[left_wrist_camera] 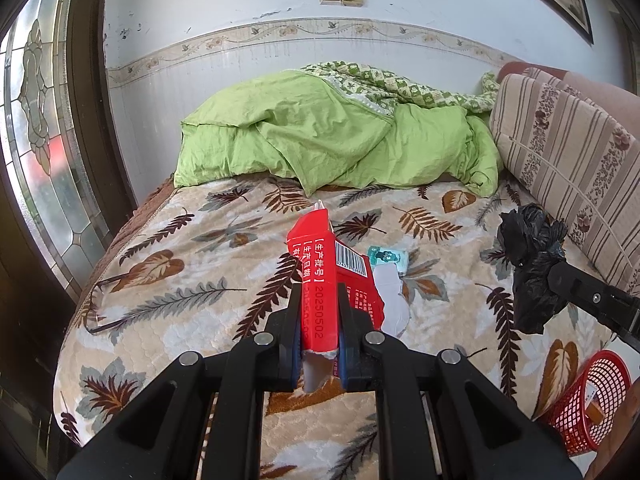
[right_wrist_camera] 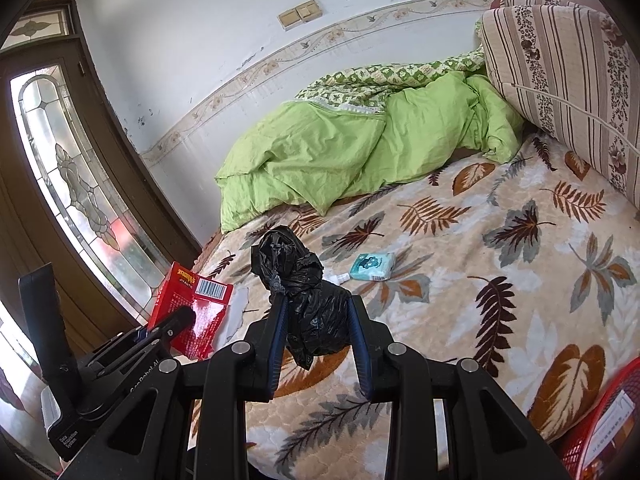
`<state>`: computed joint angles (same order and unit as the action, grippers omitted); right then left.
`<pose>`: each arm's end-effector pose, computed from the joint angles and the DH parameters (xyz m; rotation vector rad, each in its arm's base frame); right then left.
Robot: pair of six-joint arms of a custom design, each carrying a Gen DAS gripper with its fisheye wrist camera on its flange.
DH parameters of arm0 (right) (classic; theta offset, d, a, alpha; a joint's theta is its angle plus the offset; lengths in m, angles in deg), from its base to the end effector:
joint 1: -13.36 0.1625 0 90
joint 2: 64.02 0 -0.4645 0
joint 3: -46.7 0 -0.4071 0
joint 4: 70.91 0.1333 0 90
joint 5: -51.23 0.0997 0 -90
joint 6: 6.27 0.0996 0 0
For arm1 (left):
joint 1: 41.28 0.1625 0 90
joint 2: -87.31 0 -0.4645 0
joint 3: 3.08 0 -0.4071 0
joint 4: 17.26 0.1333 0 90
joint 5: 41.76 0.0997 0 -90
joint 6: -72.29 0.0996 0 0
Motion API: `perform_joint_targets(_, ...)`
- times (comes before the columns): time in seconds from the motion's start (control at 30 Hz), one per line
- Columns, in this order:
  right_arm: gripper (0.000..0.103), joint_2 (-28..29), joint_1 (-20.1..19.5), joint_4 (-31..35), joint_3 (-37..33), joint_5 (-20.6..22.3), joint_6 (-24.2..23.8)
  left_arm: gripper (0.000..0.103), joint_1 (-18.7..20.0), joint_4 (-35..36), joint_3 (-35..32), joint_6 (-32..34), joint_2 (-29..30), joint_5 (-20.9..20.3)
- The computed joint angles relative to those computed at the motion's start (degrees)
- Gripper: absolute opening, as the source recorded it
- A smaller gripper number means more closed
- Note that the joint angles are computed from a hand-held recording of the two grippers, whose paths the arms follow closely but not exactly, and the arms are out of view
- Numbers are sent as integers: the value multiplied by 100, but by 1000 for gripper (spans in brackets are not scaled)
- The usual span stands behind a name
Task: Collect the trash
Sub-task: 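Lift and hold the red pack in left tool and black bag in right tool, then carry the pack and bag over the red basket and open both tools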
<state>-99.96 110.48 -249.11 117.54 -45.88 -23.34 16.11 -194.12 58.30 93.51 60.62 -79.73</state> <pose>0.2252 -0.8272 0.2231 0.4738 -2.6047 1.3087 -0.2847 -0.8380 0.1806 0.5003 2.0876 -1.1183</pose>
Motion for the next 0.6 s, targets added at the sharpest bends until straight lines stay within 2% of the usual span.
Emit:
perform_joint_targets(0.13,32,-49,-38,-48,54,15,59,13,-25,111,-7,-43,21,-32)
perform_joint_targets(0.23,32,-118,-81,-117,144,4,97,13,-25,338,77,-228,-43,-293)
perform_joint_targets(0.33,32,-258,-149,-269,343,-68,119,13,-48,548,166,-286,-74,-658)
perform_joint_targets(0.47,32,-502,-299,-533,690,-262,245,13,-49,1304,141,-536,-65,-1388)
perform_joint_targets(0.6,31,-885,-554,-839,1178,-575,553,13,-66,1995,-63,-656,82,-1952)
